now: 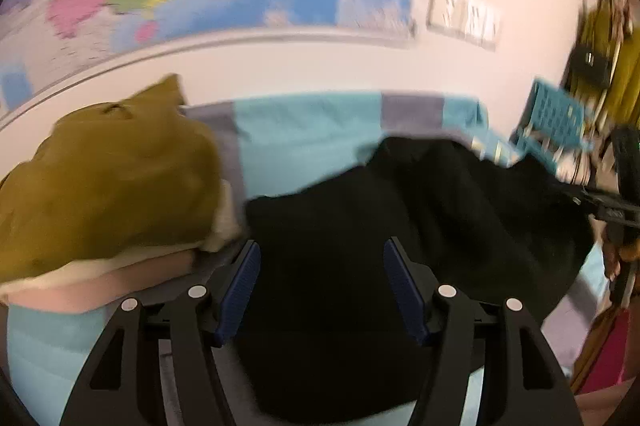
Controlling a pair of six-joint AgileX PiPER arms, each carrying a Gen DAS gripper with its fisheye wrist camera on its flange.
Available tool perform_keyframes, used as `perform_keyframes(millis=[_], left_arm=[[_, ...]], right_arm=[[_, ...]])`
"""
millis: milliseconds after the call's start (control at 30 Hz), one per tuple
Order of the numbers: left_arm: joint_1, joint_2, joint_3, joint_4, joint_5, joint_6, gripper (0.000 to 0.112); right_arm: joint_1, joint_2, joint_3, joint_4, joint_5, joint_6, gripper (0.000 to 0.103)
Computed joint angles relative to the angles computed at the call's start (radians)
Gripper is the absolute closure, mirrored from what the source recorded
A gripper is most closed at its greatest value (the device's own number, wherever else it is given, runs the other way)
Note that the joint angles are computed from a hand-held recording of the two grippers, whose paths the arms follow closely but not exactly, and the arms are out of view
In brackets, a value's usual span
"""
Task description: Fold large clothes
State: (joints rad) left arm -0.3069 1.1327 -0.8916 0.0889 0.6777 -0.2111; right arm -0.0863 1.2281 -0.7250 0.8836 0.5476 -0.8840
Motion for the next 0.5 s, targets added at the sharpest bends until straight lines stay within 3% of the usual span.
perform_keyframes(millis=[33, 100, 133, 167, 233, 367, 400, 433, 500], left_arm=[[-0.027, 0.023, -0.003, 0.015, -0.003, -0.019, 0.051], [-0.061, 0.121, -0.039, 0.001, -0.004, -0.01, 0.051], [-0.071, 0.162, -0.056, 0.003, -0.002, -0.012, 0.051], [-0.086, 0.21, -0.075, 0.034, -0.003, -0.044, 0.051], [-0.096, 0.262, -0.093, 0.073, 0.004, -0.089, 0.056], [-0.071, 0.303, -0.119, 0.045, -0.031, -0.062, 0.07], [-0.063, 0.301, -0.117, 0.029, -0.042, -0.052, 0.073], [-0.06, 0.307, -0.122, 0.028, -0.049, -0.061, 0.076], [-0.078, 0.32, -0.132, 0.115, -0.04, -0.15, 0.079]], right_arm=[[0.052, 0.041, -0.017, -0.055, -0.053, 0.06, 0.031], [0.068, 0.095, -0.036, -0.052, -0.048, 0.06, 0.034], [0.068, 0.113, -0.032, -0.018, -0.063, 0.0, 0.047], [0.084, 0.131, -0.029, -0.02, -0.093, -0.031, 0.067], [0.107, 0.122, -0.015, -0.016, -0.128, -0.041, 0.092], [0.021, -0.024, 0.032, 0.204, -0.182, -0.207, 0.096], [-0.02, -0.024, 0.027, 0.267, -0.151, -0.262, 0.096], [-0.057, -0.003, 0.014, 0.29, -0.11, -0.278, 0.096], [-0.033, 0.06, 0.004, 0.215, -0.139, -0.216, 0.095]])
